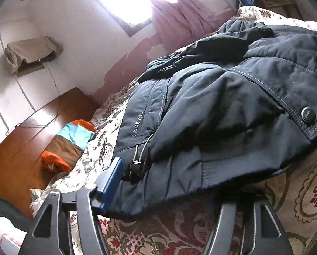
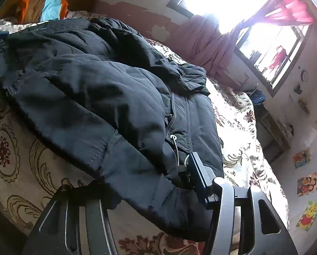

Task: Fold large clothes
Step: 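Grasp the jacket edge with both tools and lift it, then fold the lifted jacket over onto itself with both tools, then release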

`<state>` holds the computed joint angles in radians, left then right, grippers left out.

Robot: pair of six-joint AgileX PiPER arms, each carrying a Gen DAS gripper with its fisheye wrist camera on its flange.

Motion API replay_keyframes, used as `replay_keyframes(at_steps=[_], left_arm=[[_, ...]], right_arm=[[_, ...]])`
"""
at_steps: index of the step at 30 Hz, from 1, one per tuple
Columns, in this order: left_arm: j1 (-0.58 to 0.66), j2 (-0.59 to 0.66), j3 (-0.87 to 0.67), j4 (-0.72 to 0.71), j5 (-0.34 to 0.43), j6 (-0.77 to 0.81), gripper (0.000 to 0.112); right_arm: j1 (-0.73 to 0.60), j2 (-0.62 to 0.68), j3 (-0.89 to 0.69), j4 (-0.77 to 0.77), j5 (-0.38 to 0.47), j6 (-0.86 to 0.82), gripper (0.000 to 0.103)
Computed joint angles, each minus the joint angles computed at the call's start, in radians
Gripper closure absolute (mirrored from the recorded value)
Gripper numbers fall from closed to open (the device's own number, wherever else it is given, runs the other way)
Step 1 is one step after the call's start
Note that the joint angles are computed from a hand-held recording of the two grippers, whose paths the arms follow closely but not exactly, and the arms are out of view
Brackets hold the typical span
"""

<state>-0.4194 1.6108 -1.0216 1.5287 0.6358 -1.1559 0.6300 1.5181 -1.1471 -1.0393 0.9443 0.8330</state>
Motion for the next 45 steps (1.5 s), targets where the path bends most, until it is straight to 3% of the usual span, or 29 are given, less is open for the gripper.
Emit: replay_keyframes(at_steps=[5,6,7,10,14,19,26,30,39,45], left_arm=[[-0.014,0.017,-0.007,0.011,0.047,-0.012,0.056],[-0.013,0.027,-0.017,0.002,0.062,-0.006,0.056],[-0.003,0.029,-0.025,-0.025,0.051,0.013,0.056],[0.002,0.020,-0.020,-0.024,0.040,0.003,0.059],[-0.006,0.001,0.003,0.004,0.020,-0.014,0.079],[0.003,-0.018,0.016,0.013,-0.021,-0.025,0.094],[0.005,-0.071,0.059,0.129,-0.048,-0.153,0.101],[-0.026,-0.131,0.066,0.127,-0.008,-0.163,0.103],[-0.051,-0.364,0.030,-0.180,-0.024,0.090,0.104],[-0.013,-0.517,-0.026,-0.478,-0.065,0.392,0.104]], right_arm=[[0.010,-0.024,0.022,-0.037,-0.001,0.040,0.069],[0.010,-0.031,0.028,-0.034,-0.014,0.033,0.081],[0.020,-0.028,0.030,-0.036,-0.014,0.028,0.084],[0.015,-0.029,0.032,-0.028,-0.026,0.023,0.086],[0.001,-0.042,0.036,-0.017,-0.054,0.024,0.086],[-0.004,-0.054,0.045,-0.016,-0.073,0.037,0.086],[-0.009,-0.124,0.077,-0.031,-0.121,0.084,0.093],[0.028,-0.196,0.082,-0.039,-0.084,0.097,0.094],[0.154,-0.414,0.038,0.046,0.059,0.004,0.095],[0.253,-0.532,-0.072,0.046,0.157,-0.151,0.096]])
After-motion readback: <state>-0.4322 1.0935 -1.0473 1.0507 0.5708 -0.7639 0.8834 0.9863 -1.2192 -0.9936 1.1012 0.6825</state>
